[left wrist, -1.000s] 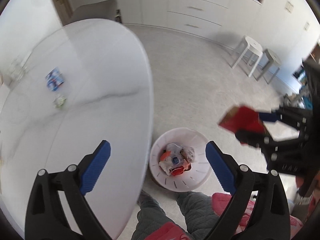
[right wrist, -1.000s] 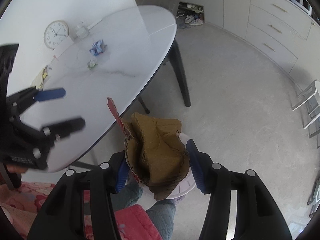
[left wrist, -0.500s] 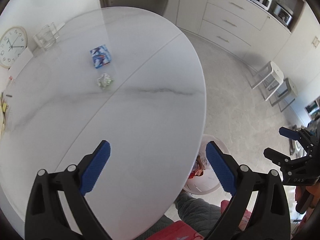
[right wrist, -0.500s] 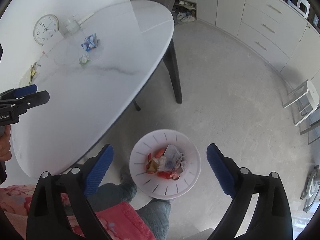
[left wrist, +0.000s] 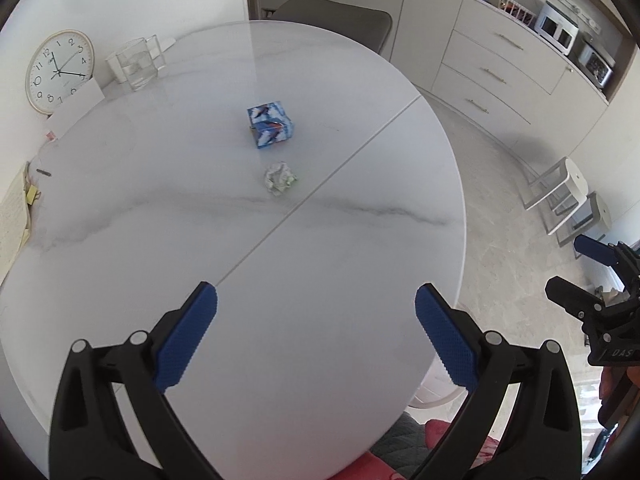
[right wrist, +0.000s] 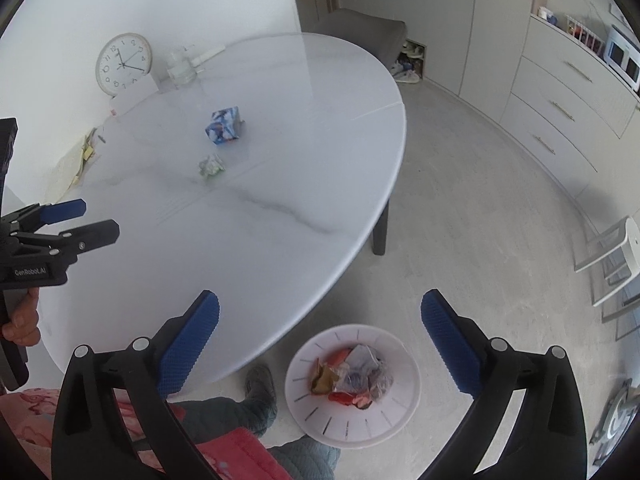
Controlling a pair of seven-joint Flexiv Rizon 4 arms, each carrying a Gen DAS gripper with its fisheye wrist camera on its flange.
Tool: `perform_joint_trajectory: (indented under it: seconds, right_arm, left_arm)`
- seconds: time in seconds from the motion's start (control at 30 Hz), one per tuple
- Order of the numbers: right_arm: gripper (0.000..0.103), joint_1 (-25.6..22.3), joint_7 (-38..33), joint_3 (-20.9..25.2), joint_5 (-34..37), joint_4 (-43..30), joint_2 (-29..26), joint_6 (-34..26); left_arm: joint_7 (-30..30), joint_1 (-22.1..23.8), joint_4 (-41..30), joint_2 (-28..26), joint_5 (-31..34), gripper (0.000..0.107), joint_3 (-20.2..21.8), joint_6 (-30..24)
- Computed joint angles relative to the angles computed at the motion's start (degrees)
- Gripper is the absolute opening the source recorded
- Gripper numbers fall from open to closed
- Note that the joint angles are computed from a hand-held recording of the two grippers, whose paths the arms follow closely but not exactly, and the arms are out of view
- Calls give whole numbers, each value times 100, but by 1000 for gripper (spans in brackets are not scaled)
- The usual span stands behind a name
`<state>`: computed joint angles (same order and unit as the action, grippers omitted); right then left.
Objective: Collect trash
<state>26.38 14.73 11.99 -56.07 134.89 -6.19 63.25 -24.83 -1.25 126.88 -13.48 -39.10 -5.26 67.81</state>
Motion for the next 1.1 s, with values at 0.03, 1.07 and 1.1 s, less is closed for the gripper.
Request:
perform_joint_trajectory:
  seconds: [0.03,1.07,1.1]
  right_arm:
    - [100,-3,-57,-20,-2,-72,-53,3]
    - [100,-88,-1952,-1200,640,-2219,-2103,685]
    - [100,-81,-2072,-1205,731,-2286,-2172,716]
  left_arm:
    - [-38,6,-59,-44,21,95,10,-17]
    - [-2903,-211,-3311,-3216,2215,41,27,-30]
    - [-2948,-216,-3368,-3254,2255,33,36,-70]
